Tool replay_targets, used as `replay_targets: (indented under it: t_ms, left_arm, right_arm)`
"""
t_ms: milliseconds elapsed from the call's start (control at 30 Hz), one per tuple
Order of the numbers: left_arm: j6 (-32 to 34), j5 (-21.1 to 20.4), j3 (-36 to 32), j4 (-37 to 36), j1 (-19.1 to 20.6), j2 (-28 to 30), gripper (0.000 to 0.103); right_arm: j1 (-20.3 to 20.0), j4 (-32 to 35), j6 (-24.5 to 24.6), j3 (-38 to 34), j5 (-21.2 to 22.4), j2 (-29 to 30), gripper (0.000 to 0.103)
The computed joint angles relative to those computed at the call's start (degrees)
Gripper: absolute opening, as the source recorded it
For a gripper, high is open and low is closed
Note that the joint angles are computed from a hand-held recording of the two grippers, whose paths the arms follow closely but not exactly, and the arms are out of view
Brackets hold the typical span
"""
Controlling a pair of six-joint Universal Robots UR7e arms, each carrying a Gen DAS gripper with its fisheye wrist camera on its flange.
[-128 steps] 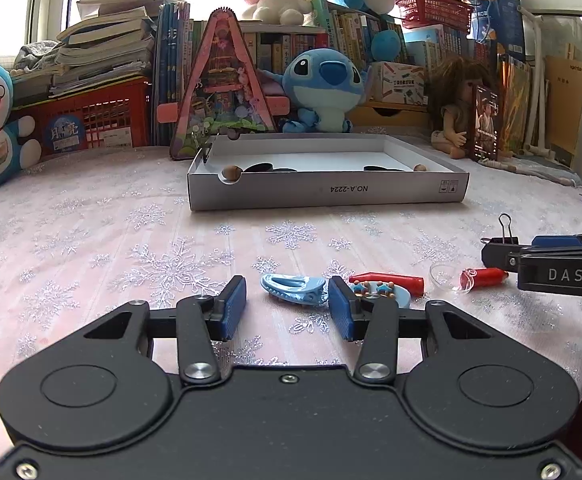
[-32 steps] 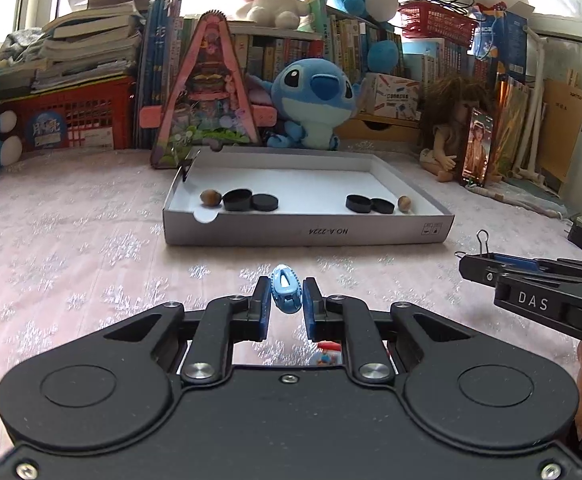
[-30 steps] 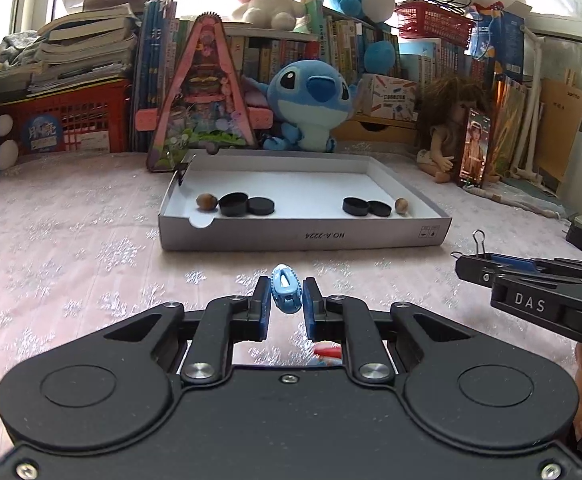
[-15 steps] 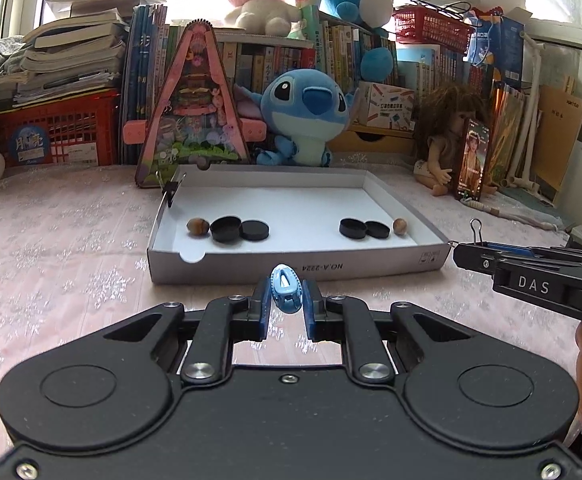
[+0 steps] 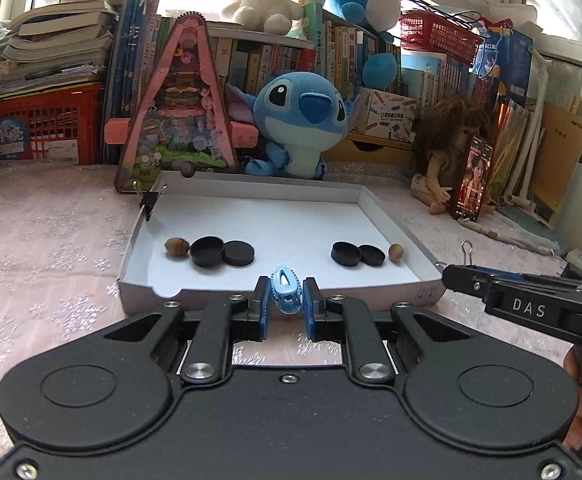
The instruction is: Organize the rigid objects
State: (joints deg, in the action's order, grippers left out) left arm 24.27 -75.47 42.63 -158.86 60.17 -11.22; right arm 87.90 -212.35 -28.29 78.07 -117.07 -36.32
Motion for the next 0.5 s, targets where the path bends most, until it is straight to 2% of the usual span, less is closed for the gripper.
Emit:
replay_targets:
  t_ms: [267, 500]
  left_arm:
    - [-0.5, 0.5, -8.9, 4.5, 0.0, 4.9, 0.015]
    - [-1.2, 1.0, -21.3, 11.6, 0.1, 11.2, 0.015]
  right_arm:
    - [-0.3, 2.7, 1.4, -2.2, 0.7, 0.4, 0.035]
    - [-0.6, 5.3, 2.6, -4.8, 0.8, 0.8, 0.035]
